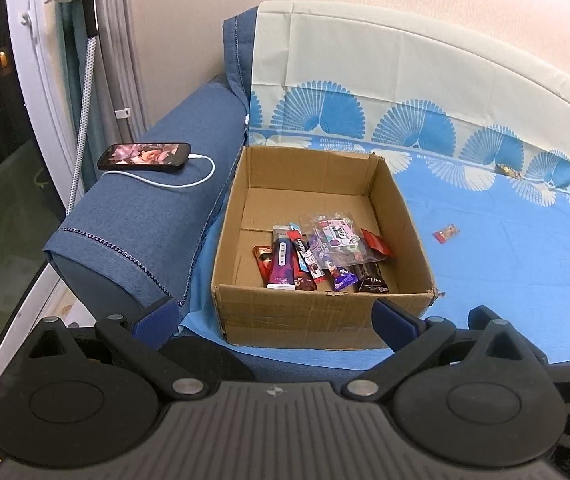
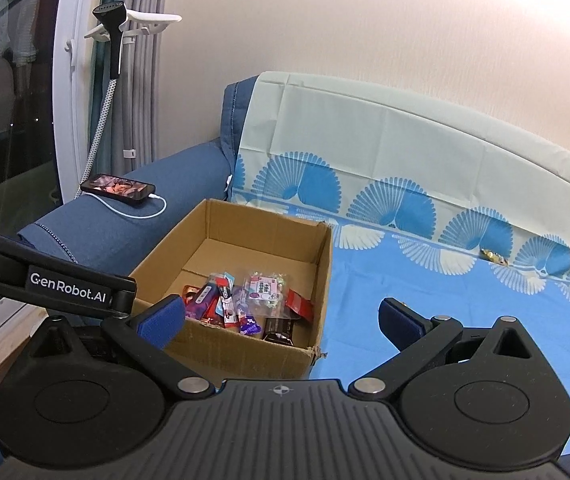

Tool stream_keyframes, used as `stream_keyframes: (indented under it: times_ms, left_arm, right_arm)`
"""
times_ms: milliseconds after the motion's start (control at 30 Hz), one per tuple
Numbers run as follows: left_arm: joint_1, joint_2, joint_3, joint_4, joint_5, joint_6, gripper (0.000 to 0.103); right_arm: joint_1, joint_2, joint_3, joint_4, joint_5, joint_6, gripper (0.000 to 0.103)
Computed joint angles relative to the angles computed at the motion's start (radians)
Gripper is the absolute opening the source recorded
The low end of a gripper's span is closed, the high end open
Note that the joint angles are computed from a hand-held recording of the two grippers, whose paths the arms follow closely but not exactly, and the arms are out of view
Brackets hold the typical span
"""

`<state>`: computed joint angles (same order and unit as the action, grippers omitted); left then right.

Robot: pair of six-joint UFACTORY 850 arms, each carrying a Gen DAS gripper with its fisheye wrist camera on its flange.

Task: Organize snacks
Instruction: 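Withdraw both tools from the box toward the remaining snacks on the bed, then grasp small red-ended candy with left tool while right tool grasps gold packet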

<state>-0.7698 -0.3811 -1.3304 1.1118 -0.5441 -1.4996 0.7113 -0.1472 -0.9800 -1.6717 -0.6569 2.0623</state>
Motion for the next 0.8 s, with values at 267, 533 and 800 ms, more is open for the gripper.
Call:
stream_keyframes:
  times_ms: [267, 533, 800]
  left_arm:
    - [-0.001, -0.006, -0.009, -0.01, 0.0, 0.021, 0.103]
    - [-0.014, -0.044, -0.066, -0.041, -0.002, 0.122, 0.103]
    - [-0.031, -0.191, -0.304, -0.231, 0.004, 0.454, 0.103]
  right_arm:
    - [-0.002, 0.003, 0.003, 0.01, 0.002, 0.0, 0.103]
    - [-0.026, 0.016, 0.025, -0.013, 0.0, 0.039, 0.103]
    - [-0.122, 0.092, 0.126, -0.002, -0.051, 0.082, 0.103]
